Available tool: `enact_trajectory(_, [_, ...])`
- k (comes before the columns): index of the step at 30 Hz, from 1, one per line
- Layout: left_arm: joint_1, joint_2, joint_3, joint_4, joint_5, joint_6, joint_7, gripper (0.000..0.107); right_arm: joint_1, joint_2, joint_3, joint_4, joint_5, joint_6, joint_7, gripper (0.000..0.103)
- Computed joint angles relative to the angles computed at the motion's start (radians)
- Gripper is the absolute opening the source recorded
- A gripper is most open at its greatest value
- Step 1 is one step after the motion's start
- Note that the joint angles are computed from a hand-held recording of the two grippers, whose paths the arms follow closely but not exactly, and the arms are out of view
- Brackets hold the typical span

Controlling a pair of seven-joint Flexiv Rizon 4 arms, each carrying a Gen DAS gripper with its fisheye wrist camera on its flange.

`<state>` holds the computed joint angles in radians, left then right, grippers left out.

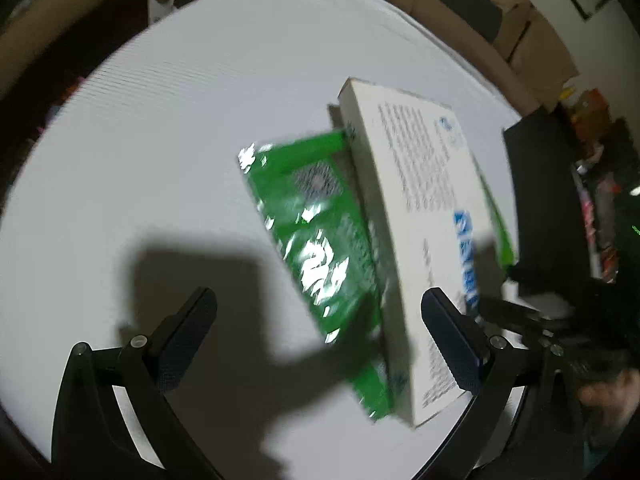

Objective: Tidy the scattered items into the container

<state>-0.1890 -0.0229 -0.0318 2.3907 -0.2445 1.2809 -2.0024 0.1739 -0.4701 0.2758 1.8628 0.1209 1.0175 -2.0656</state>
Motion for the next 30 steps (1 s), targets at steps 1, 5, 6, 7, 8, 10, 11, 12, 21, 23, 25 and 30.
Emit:
enact_trajectory(1, [-0.010, 0.011, -0.003, -0.005, 0.081, 0.003, -0.060, 0.103, -0.021, 0.032, 0.010, 0.055, 0.026, 0.070, -0.027, 0.080])
enact_trajectory(5, [-0.039, 0.014, -0.040, -0.102, 0.422, -0.065, -0.319, 0.103, -0.164, 0.091, 0.064, 0.133, 0.221, 0.147, -0.108, 0.091])
enact_trajectory(6, [-0.051, 0.007, -0.050, -0.128, 0.465, -0.088, -0.347, 0.103, -0.187, 0.096, 0.059, 0.137, 0.252, 0.143, -0.121, 0.099])
enact_trajectory(7, [-0.067, -0.007, -0.064, -0.164, 0.509, -0.124, -0.377, 0.103, -0.189, 0.097, 0.038, 0.152, 0.260, 0.158, -0.111, 0.103])
enact_trajectory(8, [-0.085, -0.023, -0.074, -0.201, 0.548, -0.160, -0.404, 0.103, -0.183, 0.098, 0.020, 0.169, 0.258, 0.174, -0.097, 0.103])
enact_trajectory(10, [-0.128, -0.054, -0.087, -0.269, 0.616, -0.230, -0.453, 0.103, -0.192, 0.100, -0.003, 0.196, 0.255, 0.207, -0.092, 0.103])
enact_trajectory(11, [-0.148, -0.066, -0.089, -0.295, 0.633, -0.259, -0.468, 0.103, -0.207, 0.102, -0.006, 0.205, 0.261, 0.223, -0.100, 0.103])
enact_trajectory(12, [-0.165, -0.078, -0.090, -0.316, 0.641, -0.277, -0.475, 0.103, -0.227, 0.104, 0.001, 0.206, 0.274, 0.226, -0.114, 0.103])
enact_trajectory(21, [-0.307, -0.195, -0.086, -0.494, 0.705, -0.366, -0.562, 0.103, -0.348, 0.141, -0.018, 0.190, 0.380, 0.247, -0.222, 0.103])
enact_trajectory(23, [-0.335, -0.234, -0.082, -0.541, 0.711, -0.374, -0.570, 0.103, -0.358, 0.129, -0.033, 0.183, 0.389, 0.272, -0.228, 0.103])
enact_trajectory(25, [-0.367, -0.279, -0.075, -0.594, 0.725, -0.385, -0.576, 0.103, -0.382, 0.111, -0.040, 0.175, 0.401, 0.298, -0.238, 0.103])
enact_trajectory(30, [-0.436, -0.381, -0.040, -0.701, 0.737, -0.412, -0.580, 0.103, -0.447, 0.045, -0.019, 0.150, 0.415, 0.359, -0.270, 0.103])
